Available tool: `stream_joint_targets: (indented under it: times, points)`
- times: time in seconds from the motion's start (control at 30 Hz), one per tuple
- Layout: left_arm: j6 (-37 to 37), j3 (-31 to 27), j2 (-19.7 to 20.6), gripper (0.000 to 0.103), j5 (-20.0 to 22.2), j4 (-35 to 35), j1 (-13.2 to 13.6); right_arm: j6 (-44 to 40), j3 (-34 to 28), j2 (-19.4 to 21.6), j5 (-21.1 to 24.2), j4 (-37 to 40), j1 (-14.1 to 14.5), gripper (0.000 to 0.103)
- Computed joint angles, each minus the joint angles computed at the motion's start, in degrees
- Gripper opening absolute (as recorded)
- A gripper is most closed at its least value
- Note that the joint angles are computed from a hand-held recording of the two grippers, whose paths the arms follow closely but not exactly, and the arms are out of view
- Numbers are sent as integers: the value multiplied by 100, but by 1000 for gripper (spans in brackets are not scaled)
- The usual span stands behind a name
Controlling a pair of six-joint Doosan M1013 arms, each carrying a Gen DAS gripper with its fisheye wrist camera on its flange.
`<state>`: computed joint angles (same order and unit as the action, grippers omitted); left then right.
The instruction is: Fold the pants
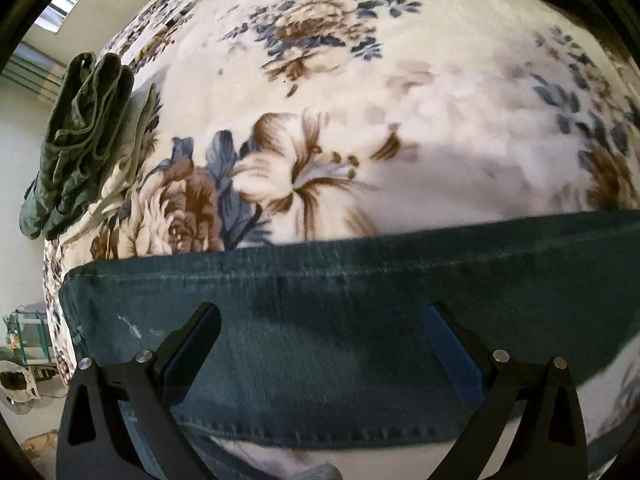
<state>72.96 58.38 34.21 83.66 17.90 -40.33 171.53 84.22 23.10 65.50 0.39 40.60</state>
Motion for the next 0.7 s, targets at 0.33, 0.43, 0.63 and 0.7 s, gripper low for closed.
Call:
stream_joint_targets:
  times: [0.33,0.43,0.63,0.7]
  points:
    - [33,997,-644,103,243,-464,-416,-141,845,-360,607,1369,846,63]
    - [62,1290,-719,103,284,-485,-549,-63,1147,-339,500,1577,899,67]
    - [-15,1425,-676,103,382,-524,-593,790,1052,-339,366,1114,1218,15]
    - [-119,1387,-639,103,446,-609,-555,840,758,-263,861,698,1356,8]
